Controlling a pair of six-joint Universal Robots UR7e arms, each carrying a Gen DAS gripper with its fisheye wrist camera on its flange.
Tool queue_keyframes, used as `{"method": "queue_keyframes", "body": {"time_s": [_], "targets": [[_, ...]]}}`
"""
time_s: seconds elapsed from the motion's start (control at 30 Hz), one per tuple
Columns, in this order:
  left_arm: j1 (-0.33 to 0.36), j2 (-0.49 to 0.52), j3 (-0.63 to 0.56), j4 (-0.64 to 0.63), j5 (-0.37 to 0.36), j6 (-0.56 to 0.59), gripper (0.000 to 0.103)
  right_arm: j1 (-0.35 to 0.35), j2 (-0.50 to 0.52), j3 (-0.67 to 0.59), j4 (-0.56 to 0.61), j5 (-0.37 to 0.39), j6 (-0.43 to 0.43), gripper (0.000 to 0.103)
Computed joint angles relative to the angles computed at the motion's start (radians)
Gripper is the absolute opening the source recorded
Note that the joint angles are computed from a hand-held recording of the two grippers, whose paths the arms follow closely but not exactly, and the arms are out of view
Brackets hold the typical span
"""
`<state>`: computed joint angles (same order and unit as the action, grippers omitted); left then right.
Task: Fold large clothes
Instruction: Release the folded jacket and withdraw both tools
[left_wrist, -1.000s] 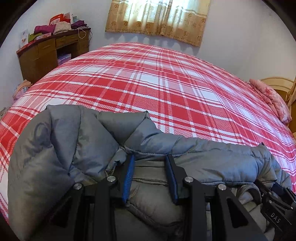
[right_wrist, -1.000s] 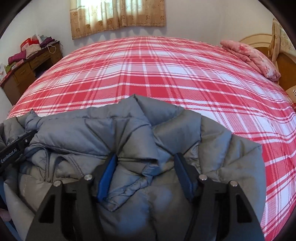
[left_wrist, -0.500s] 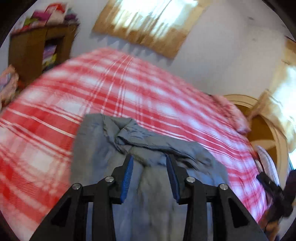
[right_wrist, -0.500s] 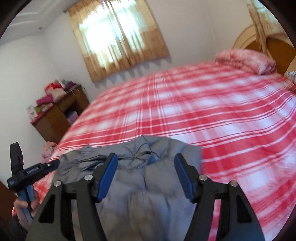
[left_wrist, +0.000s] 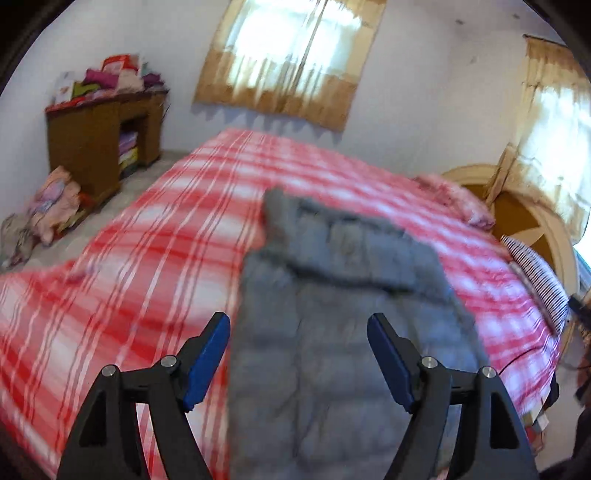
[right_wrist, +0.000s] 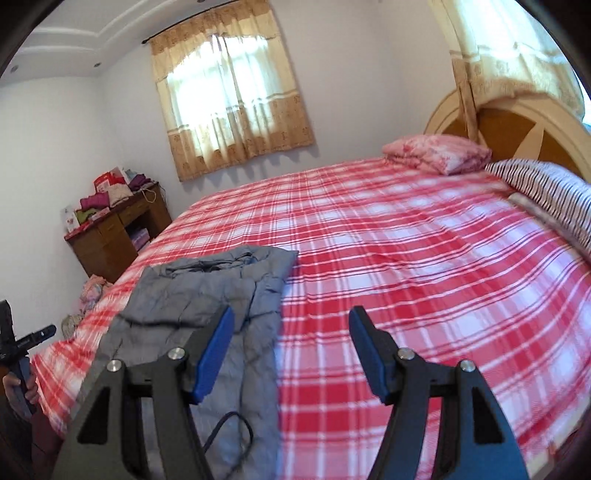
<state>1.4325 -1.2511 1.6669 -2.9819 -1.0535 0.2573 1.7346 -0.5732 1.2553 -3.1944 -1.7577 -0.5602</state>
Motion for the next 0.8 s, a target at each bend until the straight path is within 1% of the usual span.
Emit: {"method": "queue_keyframes", "body": {"time_s": [0.07, 0.2, 0.3, 0.37, 0.4, 0.5, 0.53, 0.57, 0.6, 0.67, 0.7, 0.8], "targets": [[0.006, -0.035, 0.058, -0.005, 0.016, -0.027, 0.077, 0.003, -0.041, 0.047, -0.027, 0.041, -0.005, 0.067], [0.012, -0.078, 0.116, -0.019, 0.004, -0.053, 0.077, 0.013, -0.131, 0.175, -0.168, 0.124, -0.023, 0.067], [-0.008, -0.108, 0.154, -0.048, 0.006, -0.021, 0.077, 0.022, -0.192, 0.264, -0.274, 0.202, -0.026, 0.067], [-0.026, -0.129, 0.175, -0.060, 0.014, 0.005, 0.077, 0.023, -0.233, 0.311, -0.306, 0.260, -0.017, 0.067], [-0.030, -0.137, 0.181, -0.061, 0.014, 0.015, 0.077, 0.026, -0.249, 0.326, -0.313, 0.269, -0.010, 0.067], [-0.040, -0.170, 0.219, -0.087, 0.006, 0.037, 0.077, 0.032, -0.289, 0.369, -0.334, 0.268, 0.006, 0.070], [-0.037, -0.180, 0.232, -0.097, -0.006, 0.039, 0.077, 0.032, -0.290, 0.374, -0.334, 0.260, 0.005, 0.071], [-0.032, -0.188, 0.244, -0.100, -0.018, 0.036, 0.077, 0.032, -0.287, 0.374, -0.319, 0.236, 0.003, 0.073], [-0.025, -0.193, 0.254, -0.096, -0.029, 0.027, 0.077, 0.032, -0.276, 0.366, -0.288, 0.201, -0.003, 0.077], [-0.008, -0.193, 0.272, -0.085, -0.035, 0.003, 0.077, 0.024, -0.247, 0.348, -0.229, 0.152, -0.017, 0.078], [-0.001, -0.191, 0.282, -0.080, -0.038, -0.005, 0.077, 0.015, -0.223, 0.326, -0.179, 0.129, -0.021, 0.078], [0.027, -0.176, 0.300, -0.052, -0.046, -0.026, 0.077, -0.011, -0.094, 0.199, 0.008, 0.018, 0.012, 0.078]]}}
